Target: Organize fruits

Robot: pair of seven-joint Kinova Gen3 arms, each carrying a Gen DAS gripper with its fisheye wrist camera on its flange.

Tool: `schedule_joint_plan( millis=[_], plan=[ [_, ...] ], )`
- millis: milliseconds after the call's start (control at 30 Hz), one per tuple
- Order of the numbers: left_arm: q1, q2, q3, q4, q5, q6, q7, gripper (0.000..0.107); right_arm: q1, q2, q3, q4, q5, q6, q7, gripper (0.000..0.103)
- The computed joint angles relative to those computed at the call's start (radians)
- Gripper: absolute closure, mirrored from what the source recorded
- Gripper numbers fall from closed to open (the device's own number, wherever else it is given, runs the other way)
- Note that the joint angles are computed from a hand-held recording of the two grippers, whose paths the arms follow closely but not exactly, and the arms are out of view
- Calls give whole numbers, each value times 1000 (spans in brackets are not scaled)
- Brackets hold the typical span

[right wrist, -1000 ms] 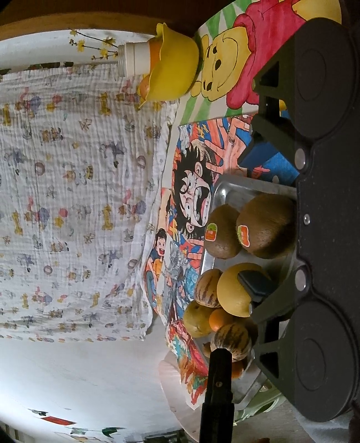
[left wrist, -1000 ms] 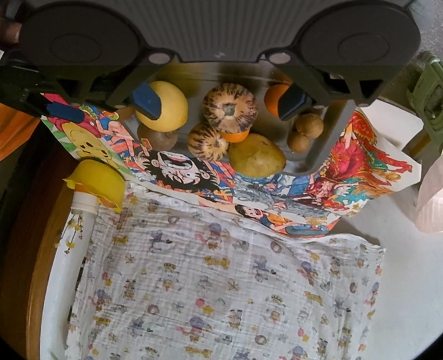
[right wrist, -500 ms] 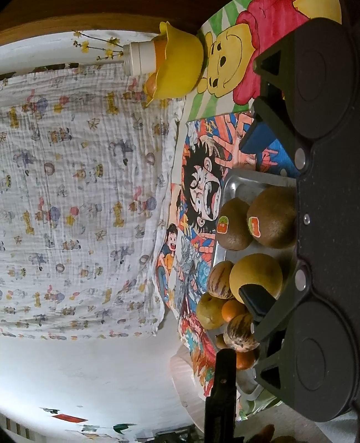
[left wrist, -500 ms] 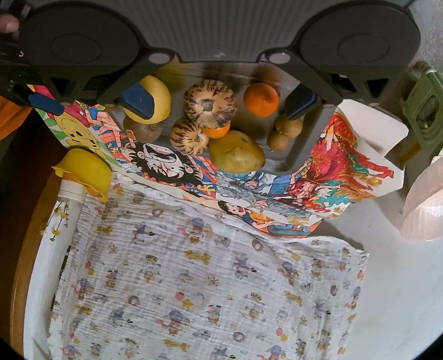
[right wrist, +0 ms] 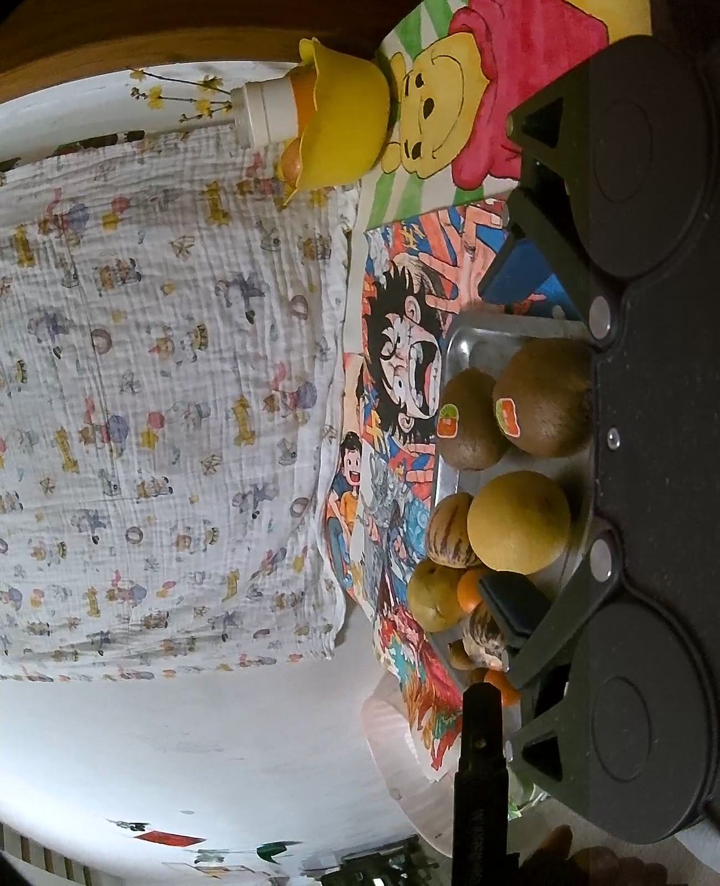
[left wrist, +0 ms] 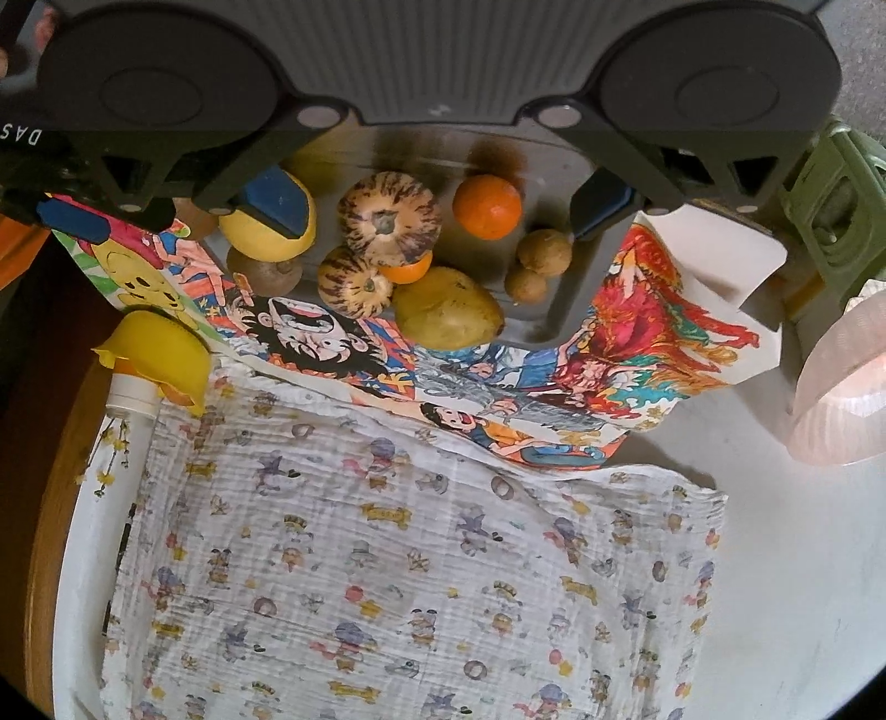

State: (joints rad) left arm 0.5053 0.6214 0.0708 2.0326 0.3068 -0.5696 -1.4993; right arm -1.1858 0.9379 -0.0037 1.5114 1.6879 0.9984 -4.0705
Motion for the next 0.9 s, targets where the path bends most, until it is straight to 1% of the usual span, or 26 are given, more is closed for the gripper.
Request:
schedule_joint_plan(
  millis=[200, 433, 600, 767, 900],
  plan=[
    [-11, -17, 2, 30, -2, -6, 8, 5, -10, -4, 0, -5, -23, 8, 18, 1],
    [-13, -36, 2, 65, -6, -12, 7, 5, -42, -16, 6, -29, -101, 21, 127, 1],
    [-15, -44, 8, 85, -23, -16, -2, 5, -58, -28, 5, -29, -137, 1, 122, 1],
    [-18, -50, 10, 91, -41, 0, -20, 5, -68, -26, 12, -38, -178, -19, 84, 1],
    [-32, -50, 20, 93, -62, 15, -16, 5, -69, -23, 21, -61, -236, -33, 111, 1]
  ],
)
